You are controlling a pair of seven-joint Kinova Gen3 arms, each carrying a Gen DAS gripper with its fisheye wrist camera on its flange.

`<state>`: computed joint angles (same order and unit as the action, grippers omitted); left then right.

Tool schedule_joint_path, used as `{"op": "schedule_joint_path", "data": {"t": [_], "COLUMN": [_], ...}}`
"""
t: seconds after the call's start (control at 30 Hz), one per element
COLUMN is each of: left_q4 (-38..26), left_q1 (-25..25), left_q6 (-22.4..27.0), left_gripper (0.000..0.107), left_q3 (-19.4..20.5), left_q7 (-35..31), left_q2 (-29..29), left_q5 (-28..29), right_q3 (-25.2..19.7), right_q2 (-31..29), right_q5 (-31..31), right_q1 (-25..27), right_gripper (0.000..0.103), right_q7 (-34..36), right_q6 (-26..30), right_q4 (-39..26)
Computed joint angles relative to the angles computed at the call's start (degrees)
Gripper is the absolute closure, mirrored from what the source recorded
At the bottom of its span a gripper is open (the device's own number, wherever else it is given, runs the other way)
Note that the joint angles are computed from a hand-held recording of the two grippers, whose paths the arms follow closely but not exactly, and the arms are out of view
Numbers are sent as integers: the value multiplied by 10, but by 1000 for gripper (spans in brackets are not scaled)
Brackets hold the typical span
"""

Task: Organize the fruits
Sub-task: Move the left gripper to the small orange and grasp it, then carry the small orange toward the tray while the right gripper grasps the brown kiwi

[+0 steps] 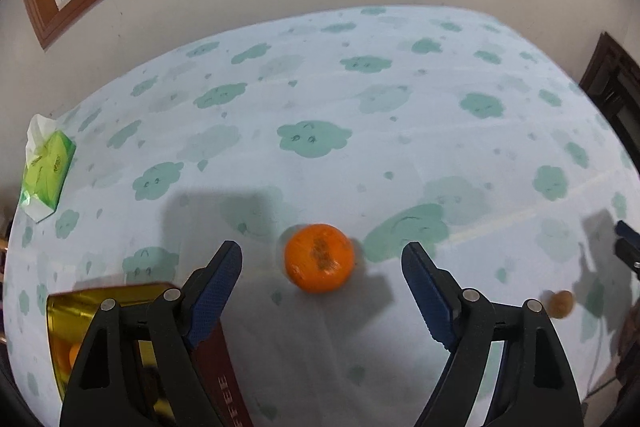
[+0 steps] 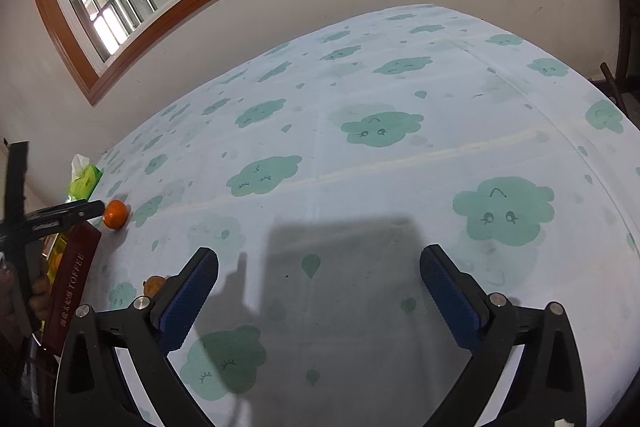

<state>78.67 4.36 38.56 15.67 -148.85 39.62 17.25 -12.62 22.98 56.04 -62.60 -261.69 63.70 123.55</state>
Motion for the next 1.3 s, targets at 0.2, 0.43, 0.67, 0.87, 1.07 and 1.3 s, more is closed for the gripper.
{"op": "schedule_joint_path", "data": {"t": [0.2,0.43,0.67,0.87,1.07,1.3], "left_q4": [-86,3,92,127,146,141], "left_q1": [57,-7,-90,-120,-145,-158], "left_q6": [90,71,95,119,135,145], "left_gripper": [65,65,65,65,65,65], "left_q3": [-47,4,26,0,-27,-52], "left_q7": [74,29,-82,-148,-200,-205], "left_q2": [49,-3,-80,-118,-140,-139], "left_q5": [-54,-2,101,155,195,210], "right_q3": [-1,0,-15,10,35,69], "right_q2": [-1,-1,-7,17,38,58], "right_q5": [6,-6,89,115,69,14], "right_q1": [1,8,28,52,70,60], "right_gripper": [0,2,49,48,49,80], "right_q7": [-2,19,132,261,370,440], "right_q6": [-3,-6,-39,-105,-139,-151], "right_q4": [4,-5,-44,-96,-133,-157]}}
